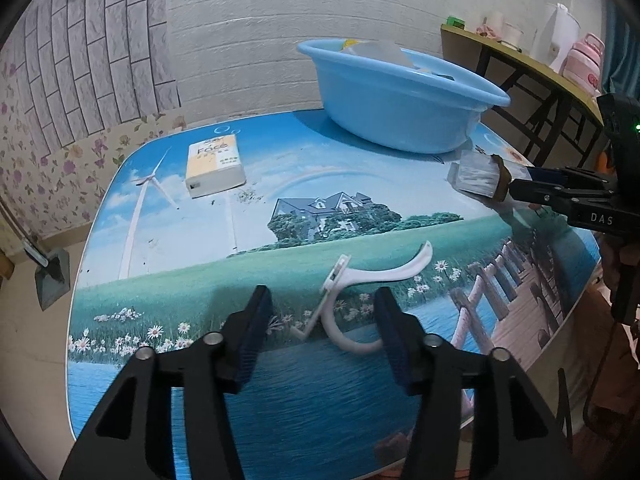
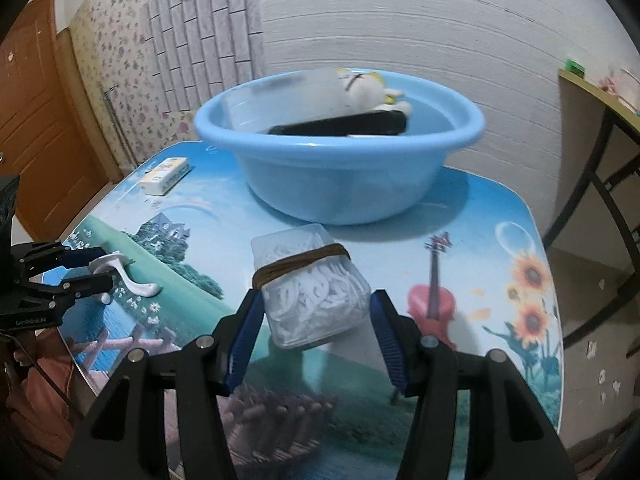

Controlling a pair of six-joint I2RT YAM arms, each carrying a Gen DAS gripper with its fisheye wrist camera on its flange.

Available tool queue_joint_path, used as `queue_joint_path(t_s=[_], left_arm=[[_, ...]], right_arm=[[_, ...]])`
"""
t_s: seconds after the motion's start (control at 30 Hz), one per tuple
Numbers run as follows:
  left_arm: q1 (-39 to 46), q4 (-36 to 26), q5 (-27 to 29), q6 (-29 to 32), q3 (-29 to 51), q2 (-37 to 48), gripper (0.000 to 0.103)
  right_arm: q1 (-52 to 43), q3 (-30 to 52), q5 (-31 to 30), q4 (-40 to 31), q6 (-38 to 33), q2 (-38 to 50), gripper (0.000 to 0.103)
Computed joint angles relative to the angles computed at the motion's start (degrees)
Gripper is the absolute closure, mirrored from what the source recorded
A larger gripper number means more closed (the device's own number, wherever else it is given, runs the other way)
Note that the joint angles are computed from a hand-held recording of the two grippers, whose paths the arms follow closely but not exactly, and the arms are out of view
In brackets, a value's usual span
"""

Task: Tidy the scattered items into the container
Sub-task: 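Grasp the white hook with the left tool while the right tool grasps the banded swab pack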

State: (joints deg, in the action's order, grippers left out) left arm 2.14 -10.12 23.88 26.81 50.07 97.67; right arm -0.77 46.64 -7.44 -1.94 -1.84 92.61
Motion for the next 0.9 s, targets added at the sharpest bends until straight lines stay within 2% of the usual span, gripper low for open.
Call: queue_joint_path(t_s=[0.1, 0.3, 0.57, 0.67, 0.9], left_arm=[[-0.9, 0.6, -0.9, -0.6, -0.5, -0.2, 0.039], [-1.9, 0.7, -0.4, 1.1, -2.0, -1.9, 0.033], [-0.9, -2.4, 3.1, 4.4, -2.7, -3.6, 0.033], [-1.1, -3.4, 4.3, 5.6, -3.2, -4.0, 0.033], [-2.8, -0.4, 1.6, 5.6, -4.8, -3.8, 0.034]], right_arm=[[-0.7, -0.8, 0.9, -0.4, 0.4, -0.7, 0.049], [-0.9, -1.5, 0.8, -1.8, 0.9, -1.0, 0.049], [0.1, -1.5, -0.3, -3.0, -0.6, -1.3, 0.048], [0.4, -1.9, -0.3, -1.8, -0.4, -0.9, 0.041], [0.4, -1.7, 0.2, -1.0, -0.2, 0.5, 0.040]])
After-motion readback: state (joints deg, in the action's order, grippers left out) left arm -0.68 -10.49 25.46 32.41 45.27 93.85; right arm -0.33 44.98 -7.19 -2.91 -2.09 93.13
